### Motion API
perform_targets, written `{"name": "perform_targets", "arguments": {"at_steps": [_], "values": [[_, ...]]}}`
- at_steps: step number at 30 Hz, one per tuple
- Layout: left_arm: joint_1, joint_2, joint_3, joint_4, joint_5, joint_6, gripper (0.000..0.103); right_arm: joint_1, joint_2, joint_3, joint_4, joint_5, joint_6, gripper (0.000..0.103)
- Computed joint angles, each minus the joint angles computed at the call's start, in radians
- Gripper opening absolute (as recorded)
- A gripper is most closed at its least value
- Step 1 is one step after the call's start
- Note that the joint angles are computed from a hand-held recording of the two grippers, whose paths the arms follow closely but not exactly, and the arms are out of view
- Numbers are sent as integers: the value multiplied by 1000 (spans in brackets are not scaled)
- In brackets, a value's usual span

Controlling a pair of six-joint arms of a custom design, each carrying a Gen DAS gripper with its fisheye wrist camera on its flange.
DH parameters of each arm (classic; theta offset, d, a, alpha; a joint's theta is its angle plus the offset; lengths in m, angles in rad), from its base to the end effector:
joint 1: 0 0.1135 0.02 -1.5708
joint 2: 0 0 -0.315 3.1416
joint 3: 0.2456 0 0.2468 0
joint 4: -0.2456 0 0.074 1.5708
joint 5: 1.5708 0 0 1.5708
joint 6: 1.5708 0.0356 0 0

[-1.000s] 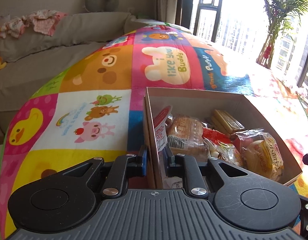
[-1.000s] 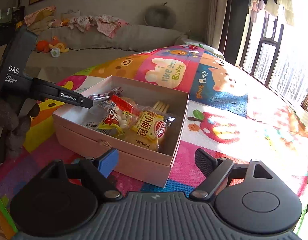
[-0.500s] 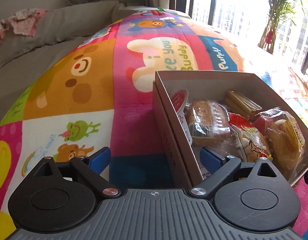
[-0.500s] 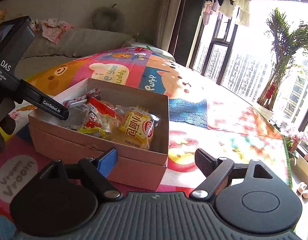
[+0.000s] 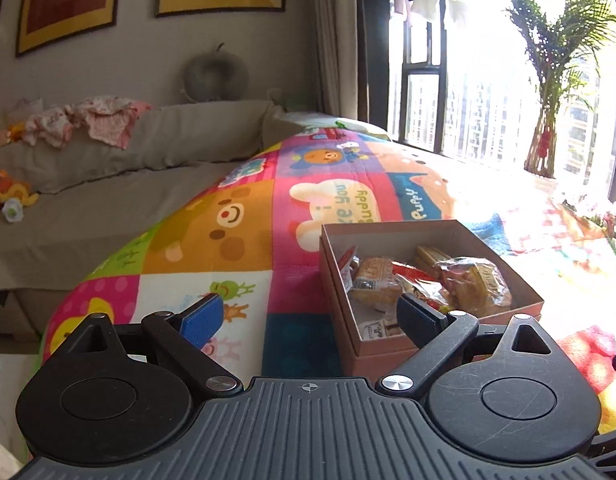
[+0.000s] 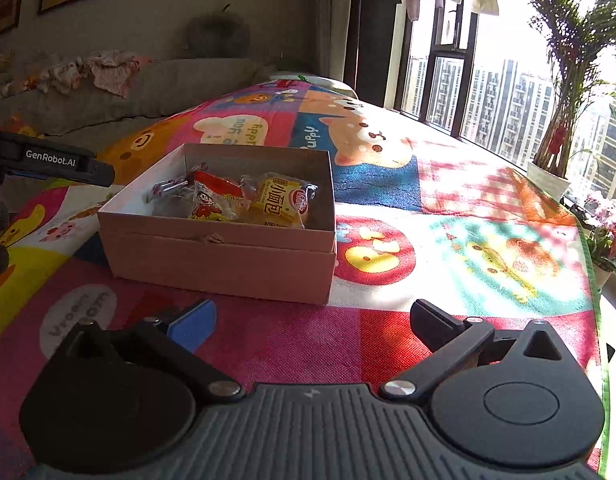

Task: Organize objects
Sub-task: 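Lower the pink box onto the mat and open the left tool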

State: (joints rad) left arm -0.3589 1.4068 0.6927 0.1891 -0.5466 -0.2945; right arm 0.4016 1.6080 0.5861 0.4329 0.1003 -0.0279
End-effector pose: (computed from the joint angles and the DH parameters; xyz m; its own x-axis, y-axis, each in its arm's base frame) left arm 0.2678 -0.0807 0.2605 -0.4139 -0.1095 -0.9037 -0.2520 0.9677 -0.0019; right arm 0.2764 0.1135 0.1946 -0.5024 -0.2435 -0.8296 -0.3264 0.9419 -0.0788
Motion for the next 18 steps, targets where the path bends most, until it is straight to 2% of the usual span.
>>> {"name": "perform_targets", "arguments": {"at_steps": [2,5,8,12,15,18], "values": [[-108,-60,-71,-10,-67,-60,97,12,-45,-47,-23,7,-13,103],[-264,-49,-130,-56,-179,-198,97,58,-84,-146,17,89,-35,103],[-320,15,-128,-104,-169,-299,97,86,-65,-187,34,166,-50,103],[-349,115,-98,-142,-172,-371,97,14,-55,-157,-23,64,0,103],[-360,175,-79,-179,-168,-411,97,-50,-28,-156,4,-33,33,103],[-358,193,-71,-174,-184,-426,97,-62,-8,-161,43,-37,35,103]]}}
